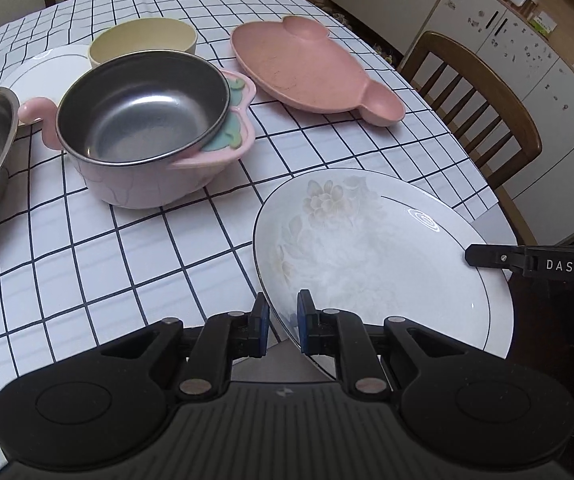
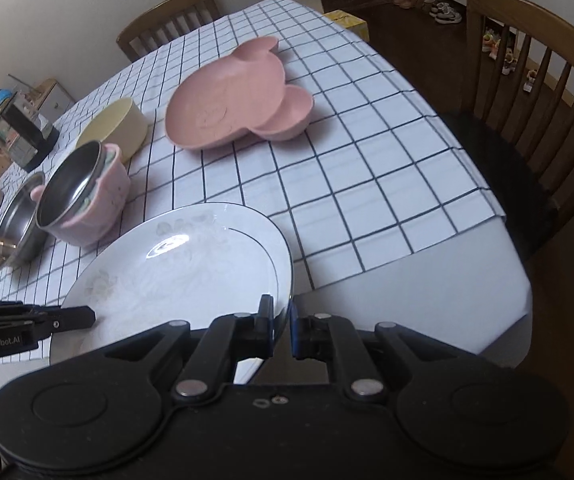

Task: Organize plates and bowls
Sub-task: 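Lift the floral plate with both grippers and carry it toward the table edge, then lower the floral plate onto the tablecloth and open both grippers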

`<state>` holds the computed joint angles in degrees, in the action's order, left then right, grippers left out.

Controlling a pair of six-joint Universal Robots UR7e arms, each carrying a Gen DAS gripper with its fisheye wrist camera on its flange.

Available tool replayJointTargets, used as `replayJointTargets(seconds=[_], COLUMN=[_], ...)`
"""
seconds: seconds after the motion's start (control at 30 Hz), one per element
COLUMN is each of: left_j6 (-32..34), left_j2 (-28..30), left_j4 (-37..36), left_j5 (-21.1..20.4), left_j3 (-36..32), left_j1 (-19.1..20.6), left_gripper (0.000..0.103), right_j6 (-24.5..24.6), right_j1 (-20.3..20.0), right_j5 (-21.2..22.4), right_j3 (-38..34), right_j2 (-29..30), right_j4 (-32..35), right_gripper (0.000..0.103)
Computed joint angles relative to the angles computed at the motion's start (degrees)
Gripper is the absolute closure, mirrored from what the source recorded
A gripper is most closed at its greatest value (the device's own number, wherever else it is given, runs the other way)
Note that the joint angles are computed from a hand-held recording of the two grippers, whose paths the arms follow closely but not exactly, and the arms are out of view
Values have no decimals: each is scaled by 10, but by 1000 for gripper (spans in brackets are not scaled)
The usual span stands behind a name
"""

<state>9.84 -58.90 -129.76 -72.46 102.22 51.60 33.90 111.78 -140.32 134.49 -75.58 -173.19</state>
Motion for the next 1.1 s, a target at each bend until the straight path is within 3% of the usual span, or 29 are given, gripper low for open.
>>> replayJointTargets(seconds=[0.57,0.83,1.1], left_j6=[-7,-3,12], left_j2=[3,-3,-22], left_j4=[25,32,26], left_j5=[-2,-3,1], left_j3=[3,-1,-1], left_j1=[11,12,7], left_gripper=[90,90,88], right_j6=[17,66,91], right_j1=[-9,2,44], right_j5=[3,-21,-59], right_j3=[2,-10,-35], right_j2=[7,1,-4], right_j4=[19,85,142], right_gripper=[93,80,68])
